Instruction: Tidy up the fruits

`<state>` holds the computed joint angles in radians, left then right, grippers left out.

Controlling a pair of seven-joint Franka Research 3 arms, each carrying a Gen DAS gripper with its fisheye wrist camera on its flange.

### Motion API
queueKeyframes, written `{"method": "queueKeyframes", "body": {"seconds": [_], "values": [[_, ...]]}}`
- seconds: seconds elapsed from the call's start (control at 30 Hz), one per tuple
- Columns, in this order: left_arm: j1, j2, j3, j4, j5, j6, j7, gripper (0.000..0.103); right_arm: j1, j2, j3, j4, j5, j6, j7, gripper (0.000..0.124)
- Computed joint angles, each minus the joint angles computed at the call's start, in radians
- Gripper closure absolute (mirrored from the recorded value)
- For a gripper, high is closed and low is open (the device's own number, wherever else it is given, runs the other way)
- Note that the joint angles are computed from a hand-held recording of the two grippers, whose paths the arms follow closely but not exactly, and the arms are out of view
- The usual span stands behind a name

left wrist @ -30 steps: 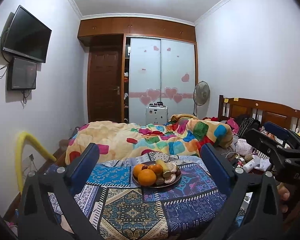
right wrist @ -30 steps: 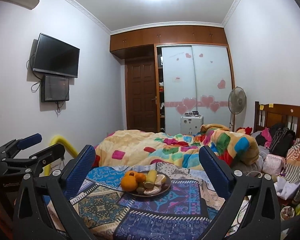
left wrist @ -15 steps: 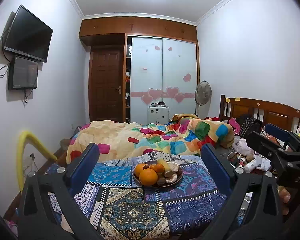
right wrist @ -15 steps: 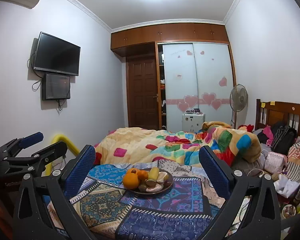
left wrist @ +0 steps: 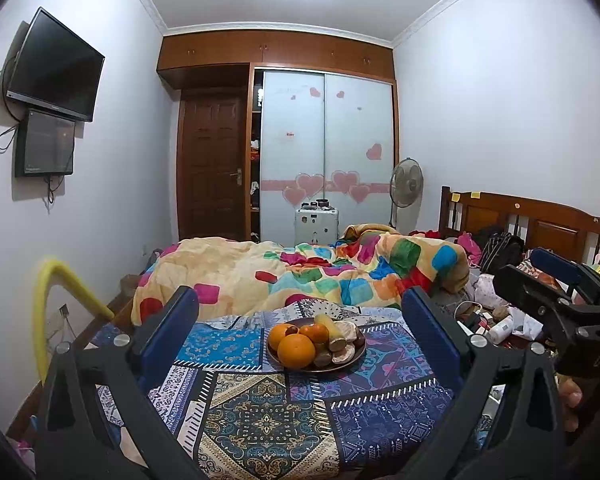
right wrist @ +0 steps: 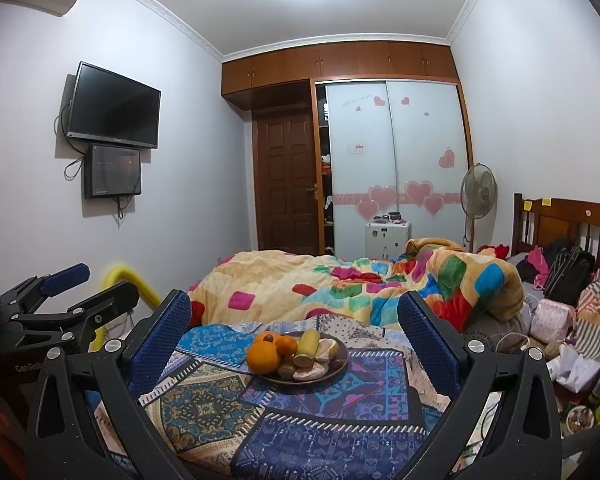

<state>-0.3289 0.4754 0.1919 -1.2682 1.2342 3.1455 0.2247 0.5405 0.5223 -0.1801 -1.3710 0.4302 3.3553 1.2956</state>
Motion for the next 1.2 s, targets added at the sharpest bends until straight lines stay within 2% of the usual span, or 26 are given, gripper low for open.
{"method": "queueKeyframes", "body": {"seconds": [0.77,0.87,1.03,1.17,1.2], "values": [[-0.017,0.013,0.016,0.004,-0.068,0.013,0.058,0.000,0.002,0.004,-0.006,0.007,0.000,-0.003,0.003,0.021],[-0.009,0.014,0.005,0.003,-0.091,0.015,0.085,0.000,-0.001,0.003,-0.002,0.006,-0.003,-0.003,0.003,0.021],[-0.023,0.018,0.022,0.006,-0.106,0.018,0.094,0.000,-0.004,0.002,0.000,0.003,-0.001,0.001,0.002,0.021],[-0.008,0.020,-0.002,0.005,-0.149,0.017,0.143,0.000,-0.007,0.002,0.004,0.004,-0.001,0.000,-0.001,0.021],[-0.018,0.021,0.012,0.008,-0.150,0.017,0.135,0.000,-0.008,0.001,0.005,0.003,-0.001,0.001,-0.001,0.021]]}}
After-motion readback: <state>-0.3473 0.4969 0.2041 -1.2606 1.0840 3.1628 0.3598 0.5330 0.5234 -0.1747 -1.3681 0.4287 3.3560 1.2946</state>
